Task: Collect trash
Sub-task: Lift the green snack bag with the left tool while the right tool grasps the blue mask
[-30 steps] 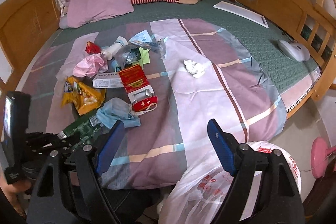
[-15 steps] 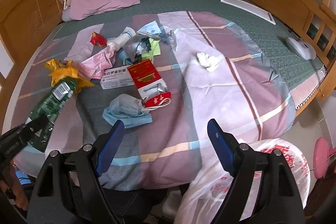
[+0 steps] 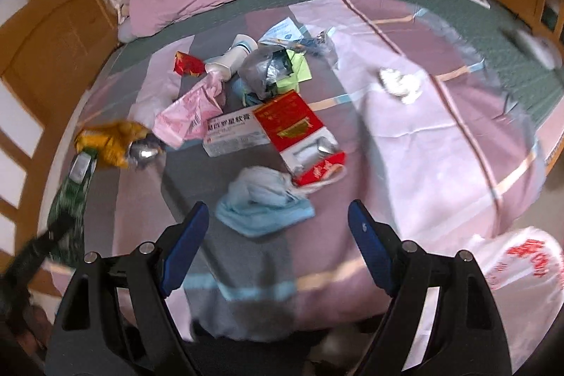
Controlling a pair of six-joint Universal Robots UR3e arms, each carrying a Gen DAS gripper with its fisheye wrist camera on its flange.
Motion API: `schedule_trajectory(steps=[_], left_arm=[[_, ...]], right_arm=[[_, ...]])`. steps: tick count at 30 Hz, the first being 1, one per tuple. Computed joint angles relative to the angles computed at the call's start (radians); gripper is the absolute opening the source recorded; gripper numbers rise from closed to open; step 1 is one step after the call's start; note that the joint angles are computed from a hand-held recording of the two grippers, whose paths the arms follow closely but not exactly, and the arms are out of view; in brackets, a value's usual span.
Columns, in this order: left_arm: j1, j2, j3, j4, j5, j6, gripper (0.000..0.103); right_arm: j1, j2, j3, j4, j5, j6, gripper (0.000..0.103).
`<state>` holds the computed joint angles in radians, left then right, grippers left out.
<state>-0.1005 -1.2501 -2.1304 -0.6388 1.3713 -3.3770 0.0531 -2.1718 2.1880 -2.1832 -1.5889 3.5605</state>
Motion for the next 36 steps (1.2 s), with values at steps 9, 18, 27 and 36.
schedule_trajectory(steps=[9, 18, 27, 36], left_arm=[[-0.003, -0.003, -0.004, -0.012, 0.024, 0.009, 0.022], [-0.055, 0.02, -0.031, 0.105, 0.111, -0.03, 0.022], [0.047, 0.106, -0.099, 0.16, -0.112, 0.008, 0.022], [0.295, 0.169, -0.187, 0.036, -0.532, 0.069, 0.021]], right_arm=[[0.153, 0.402, -0.063, -0.219, -0.084, 0.046, 0.081], [0.154, 0.383, -0.004, -0.288, 0.0, -0.015, 0.014], [0.152, 0.205, 0.007, -0.251, 0.065, -0.039, 0.01], [0.054, -0.051, 0.018, -0.106, 0.105, -0.128, 0.01]])
